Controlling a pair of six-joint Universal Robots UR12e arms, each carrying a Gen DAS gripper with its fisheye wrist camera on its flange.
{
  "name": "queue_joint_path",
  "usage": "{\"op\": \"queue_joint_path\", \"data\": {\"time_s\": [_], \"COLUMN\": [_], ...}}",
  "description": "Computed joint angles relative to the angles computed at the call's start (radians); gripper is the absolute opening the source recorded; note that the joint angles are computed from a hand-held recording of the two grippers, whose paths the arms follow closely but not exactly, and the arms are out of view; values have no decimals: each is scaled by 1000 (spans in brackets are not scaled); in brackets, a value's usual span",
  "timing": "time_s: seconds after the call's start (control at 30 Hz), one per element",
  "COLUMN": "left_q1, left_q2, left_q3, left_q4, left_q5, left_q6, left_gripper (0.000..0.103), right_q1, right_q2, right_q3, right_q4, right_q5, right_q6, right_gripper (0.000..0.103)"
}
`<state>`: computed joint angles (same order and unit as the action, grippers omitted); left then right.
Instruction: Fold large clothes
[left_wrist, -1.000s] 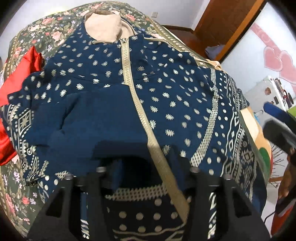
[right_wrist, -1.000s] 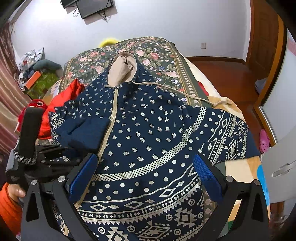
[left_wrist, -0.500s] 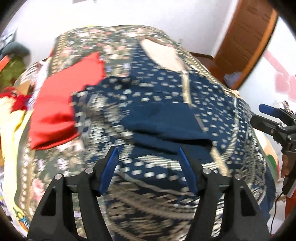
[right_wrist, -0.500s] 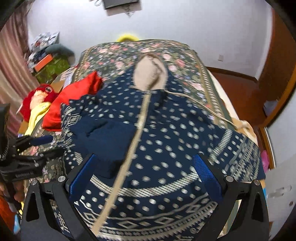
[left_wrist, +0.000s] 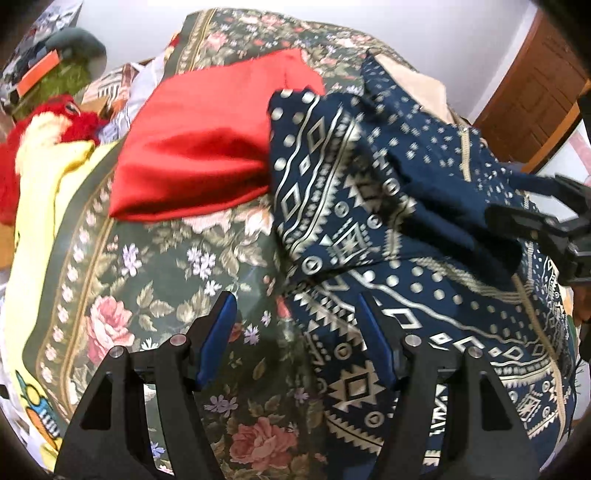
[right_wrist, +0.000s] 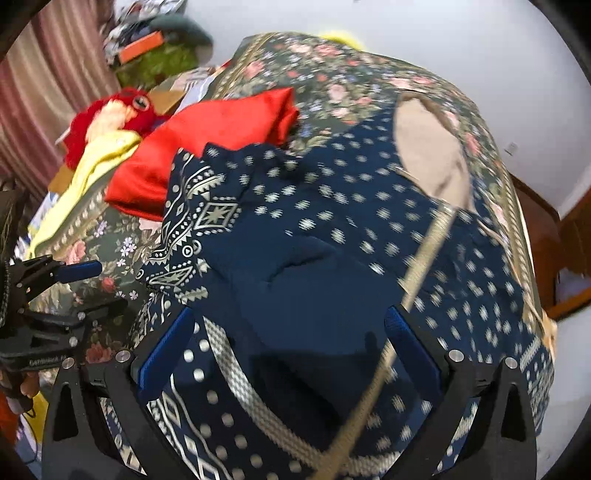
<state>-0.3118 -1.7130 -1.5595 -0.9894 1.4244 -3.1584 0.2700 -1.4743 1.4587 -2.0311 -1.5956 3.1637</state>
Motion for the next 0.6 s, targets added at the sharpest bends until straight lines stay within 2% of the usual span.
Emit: {"op": "queue_joint_path", "data": {"time_s": [0.1, 0.2, 0.33, 0.4, 0.43, 0.47, 0.53, 0.6], "left_q1": [0, -2, 6, 13, 16, 16, 19, 23], "left_q2": [-3, -9, -24, -32, -37, -38, -44, -48], "left_q3": [-8, -12, -8, -4, -2, -2, 2, 4], "left_q4": [-10, -8, -14, -14, -12, -10, -6, 0], "left_q5": [3, 15, -19, -49, -57, -59, -66, -75], "left_q6": [6, 10, -5, -11, -22, -30, -57, -77], "left_gripper": [65, 65, 66, 66, 65, 66, 66, 66], "right_q1": [10, 15, 10, 2, -5, -14, -24, -25], "right_q2": [22, 40, 54, 57, 60, 62, 59, 54], "right_q3": [-15, -27, -29, -27, -27, -27, -16, -7], "right_q4": [2, 20, 37, 47, 58, 69, 57, 26], "right_q5": [-22, -33, -16, 16, 47, 85, 118, 110], "right_q6": [-25, -48, -41, -39, -37, -28, -1, 0], "right_gripper": [100, 88, 76, 63, 59, 51, 44, 25]}}
